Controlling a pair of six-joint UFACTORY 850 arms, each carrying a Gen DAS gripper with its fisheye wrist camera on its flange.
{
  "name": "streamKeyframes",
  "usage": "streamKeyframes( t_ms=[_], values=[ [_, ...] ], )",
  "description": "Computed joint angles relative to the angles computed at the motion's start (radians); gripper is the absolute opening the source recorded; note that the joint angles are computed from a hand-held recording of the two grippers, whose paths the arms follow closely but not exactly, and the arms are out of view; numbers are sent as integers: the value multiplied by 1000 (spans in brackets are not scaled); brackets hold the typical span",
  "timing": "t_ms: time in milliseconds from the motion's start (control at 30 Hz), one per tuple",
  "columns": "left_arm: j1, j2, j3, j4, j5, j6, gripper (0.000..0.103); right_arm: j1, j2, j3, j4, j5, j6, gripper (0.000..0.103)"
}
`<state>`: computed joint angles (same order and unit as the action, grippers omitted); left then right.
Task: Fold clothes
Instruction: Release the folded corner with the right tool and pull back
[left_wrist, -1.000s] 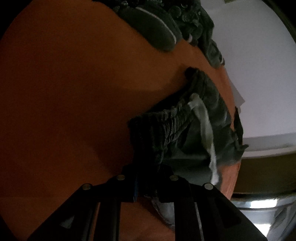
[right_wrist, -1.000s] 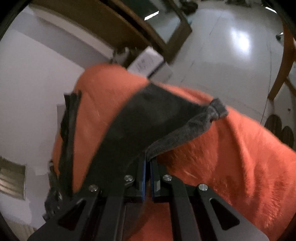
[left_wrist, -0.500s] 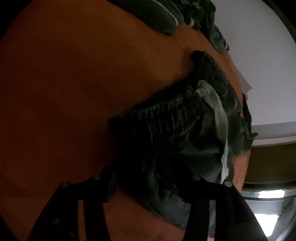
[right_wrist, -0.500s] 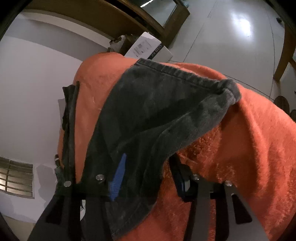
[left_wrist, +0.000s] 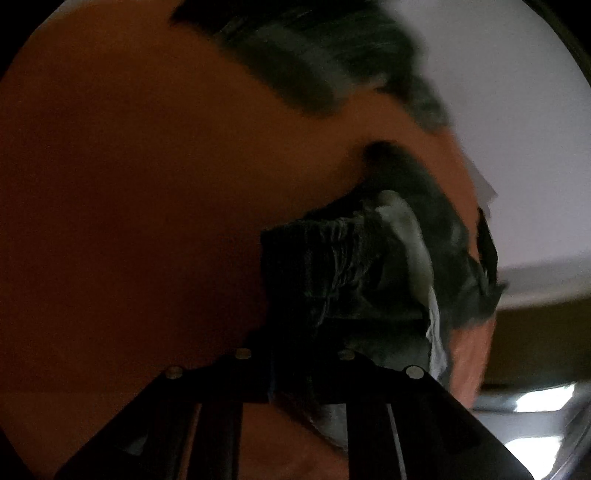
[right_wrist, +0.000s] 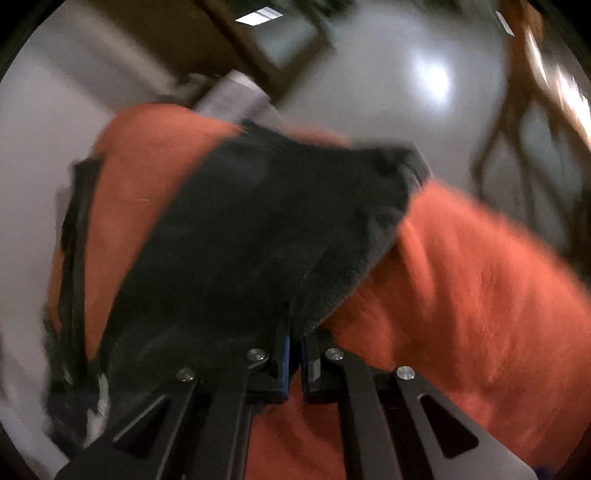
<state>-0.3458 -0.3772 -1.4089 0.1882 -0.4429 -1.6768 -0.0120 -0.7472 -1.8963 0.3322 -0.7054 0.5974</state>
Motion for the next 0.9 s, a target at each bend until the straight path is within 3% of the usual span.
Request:
streamKeyframes(
  t_ms=[67,167,233,267,333,467,500,567,633,667,767,900],
  values=[
    [25,-4,32,-150,36,116,15,-30,16,94,171,50,-98,3],
    [29,-17,3,-201,1,235,17,-44,22,104,253,47,-237,5],
    [35,-3,17,-220,29,243,17,-65,34,117,328,31,-281,16],
    [39,0,18,-229,35,250,17,-75,45,127,334,34,-266,19],
    [43,-8,8,-242,25,263,17,-88,68,140,307,42,-210,38],
    [44,-13,5,-288,27,291,20,-82,109,154,184,61,-105,44],
    [42,-13,2,-293,17,301,27,-74,112,144,134,54,-83,44],
    [37,-1,-8,-247,-54,264,34,-45,105,110,42,32,-83,44],
    [26,21,-10,-192,-106,224,51,-17,96,82,-26,17,-101,44],
    [16,34,-13,-158,-135,202,54,-4,93,73,-38,27,-117,44],
    [-6,27,-84,-66,-259,205,55,46,64,7,-91,40,-171,44],
    [-9,-51,-263,24,-363,347,61,87,-73,-213,-58,-49,-293,44]
  ],
)
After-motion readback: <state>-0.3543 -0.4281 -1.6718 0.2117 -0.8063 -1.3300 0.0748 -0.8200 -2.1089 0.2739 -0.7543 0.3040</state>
